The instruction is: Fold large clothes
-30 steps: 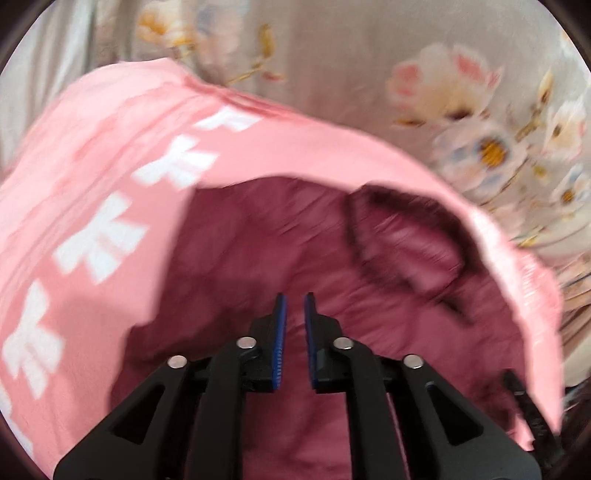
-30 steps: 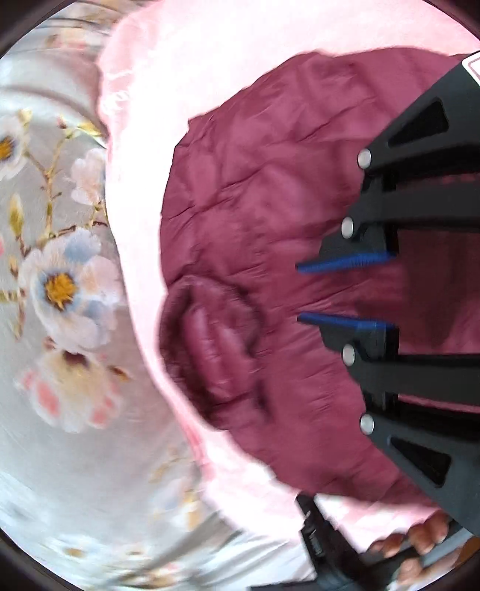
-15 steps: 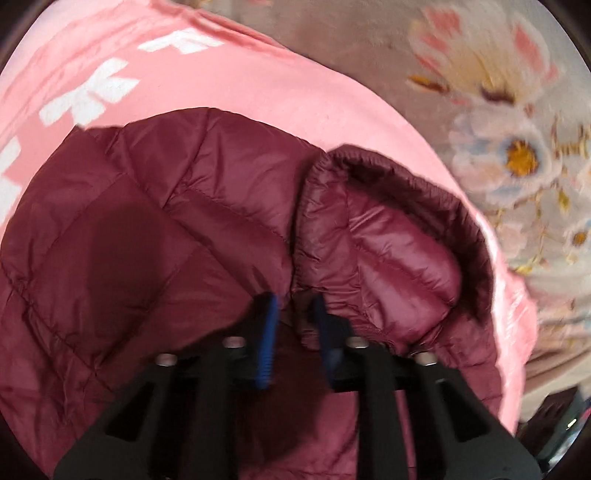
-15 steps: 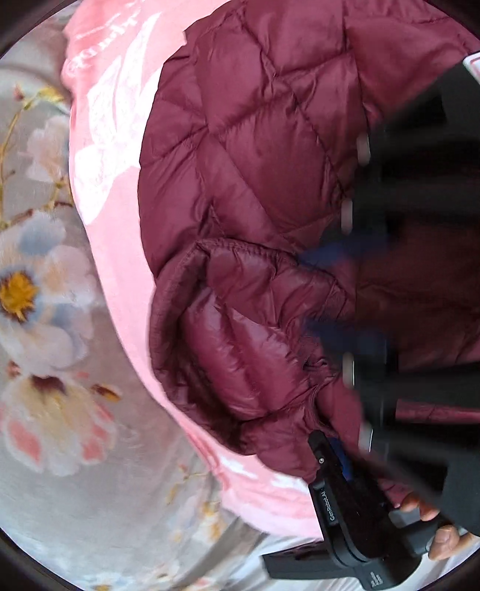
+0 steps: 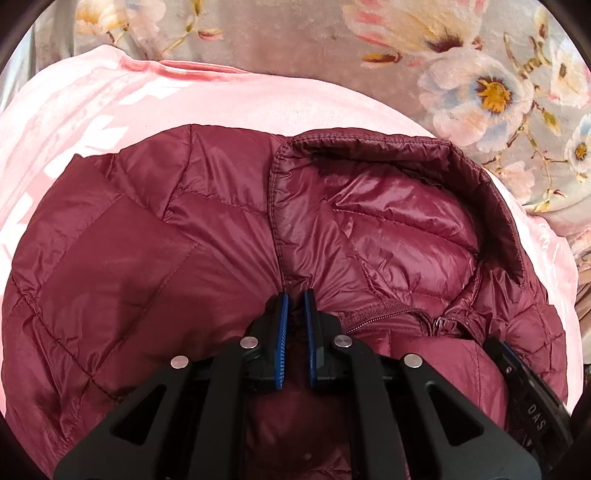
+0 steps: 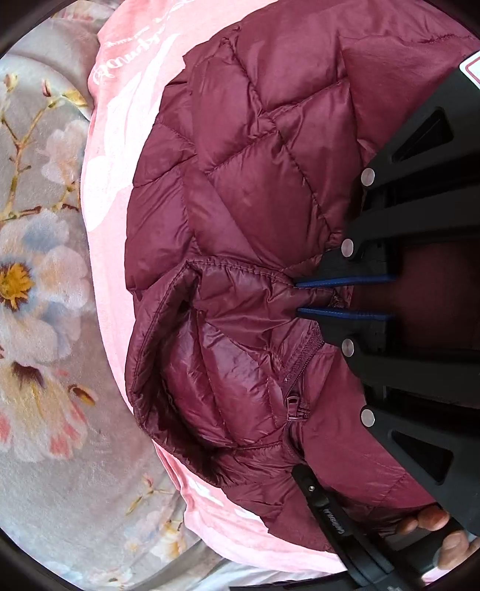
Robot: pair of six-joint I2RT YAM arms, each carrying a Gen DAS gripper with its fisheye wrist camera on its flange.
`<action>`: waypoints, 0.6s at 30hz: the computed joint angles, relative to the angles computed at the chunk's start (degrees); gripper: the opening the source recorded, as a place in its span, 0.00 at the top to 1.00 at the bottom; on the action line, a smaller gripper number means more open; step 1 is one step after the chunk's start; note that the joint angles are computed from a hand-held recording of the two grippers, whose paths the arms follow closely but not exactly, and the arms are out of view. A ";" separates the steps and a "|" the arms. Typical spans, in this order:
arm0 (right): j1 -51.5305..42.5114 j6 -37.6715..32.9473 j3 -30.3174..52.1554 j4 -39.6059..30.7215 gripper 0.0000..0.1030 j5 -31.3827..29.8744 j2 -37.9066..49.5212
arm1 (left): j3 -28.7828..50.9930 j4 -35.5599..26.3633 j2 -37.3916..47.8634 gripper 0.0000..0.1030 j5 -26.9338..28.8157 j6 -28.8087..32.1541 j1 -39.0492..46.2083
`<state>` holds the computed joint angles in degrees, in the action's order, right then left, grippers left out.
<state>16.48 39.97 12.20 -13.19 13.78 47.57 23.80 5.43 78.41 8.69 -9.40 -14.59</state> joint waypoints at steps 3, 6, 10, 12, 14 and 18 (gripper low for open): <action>0.42 -0.29 0.73 0.46 0.90 0.49 1.48 | 0.22 0.21 0.16 0.91 -0.74 -0.36 -0.40; 3.26 2.14 0.32 -5.59 0.88 3.40 -7.48 | -0.33 -2.56 -4.38 0.90 0.56 -0.04 0.93; 2.87 2.75 0.62 -13.69 0.87 6.87 -23.70 | -0.99 -4.64 -12.77 0.79 6.25 -1.31 7.64; -3.79 0.15 1.83 -10.33 0.83 2.17 -21.86 | 2.98 -6.30 -10.93 0.76 6.91 -3.66 9.36; -10.02 -1.78 2.79 -4.33 0.82 -3.02 -16.44 | 6.80 -7.10 -7.61 0.76 5.33 -5.98 9.06; -12.68 -4.65 5.32 6.69 0.77 -5.18 -2.27 | 12.98 -5.06 -1.37 0.76 -1.41 -7.49 4.90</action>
<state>3.80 35.32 17.51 -6.50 8.60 45.29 36.78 0.37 77.04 7.28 -16.89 -9.69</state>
